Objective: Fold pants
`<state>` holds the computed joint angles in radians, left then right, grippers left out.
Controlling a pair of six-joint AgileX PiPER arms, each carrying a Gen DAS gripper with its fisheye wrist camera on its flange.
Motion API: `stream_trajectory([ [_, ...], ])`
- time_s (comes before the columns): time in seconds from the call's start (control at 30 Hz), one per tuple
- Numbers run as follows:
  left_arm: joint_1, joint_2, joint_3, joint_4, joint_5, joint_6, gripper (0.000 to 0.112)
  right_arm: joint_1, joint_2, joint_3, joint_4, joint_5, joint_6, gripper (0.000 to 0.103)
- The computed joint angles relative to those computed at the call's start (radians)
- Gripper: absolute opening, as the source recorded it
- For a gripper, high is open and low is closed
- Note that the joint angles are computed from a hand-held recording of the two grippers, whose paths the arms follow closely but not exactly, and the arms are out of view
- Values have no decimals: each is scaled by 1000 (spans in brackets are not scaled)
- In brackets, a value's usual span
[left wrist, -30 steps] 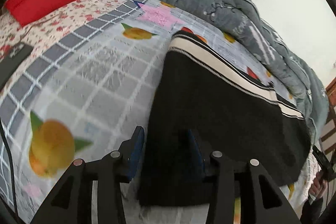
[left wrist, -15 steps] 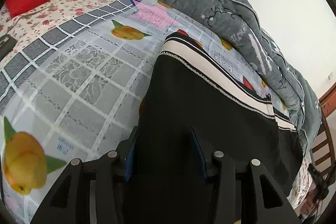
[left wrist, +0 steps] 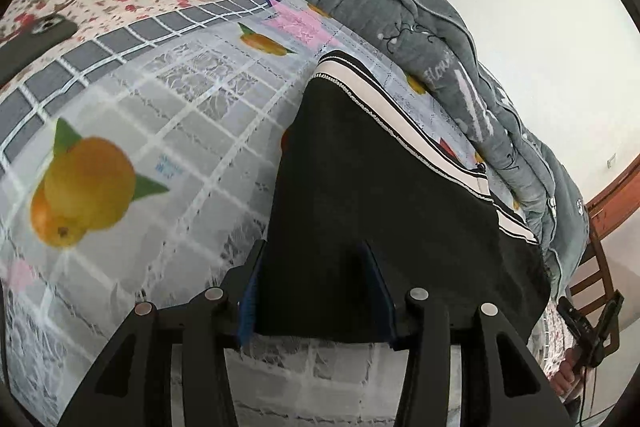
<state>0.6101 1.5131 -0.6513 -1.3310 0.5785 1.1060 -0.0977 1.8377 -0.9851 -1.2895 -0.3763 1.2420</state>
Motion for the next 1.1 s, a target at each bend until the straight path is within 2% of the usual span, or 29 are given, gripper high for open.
stream_trajectory([
  [0.13,-10,22,-19,-10,-2,-23,49,-24,7,13,-5,-33,-2,61],
  [0.27,-54,60,-52,-45,-44,-12,50,-58,16,21,-20,-49,24,61],
  [0.53,-91,108,-99,-80,-74,-10,50,-78,17,28,-27,-33,48,61],
  [0.93,0,-9,40,-66,23,56,50,-20,17,33,-20,-52,22,61],
  [1.1,23,-14,80,-134,47,121,50,-18,2,46,-27,-56,21,61],
])
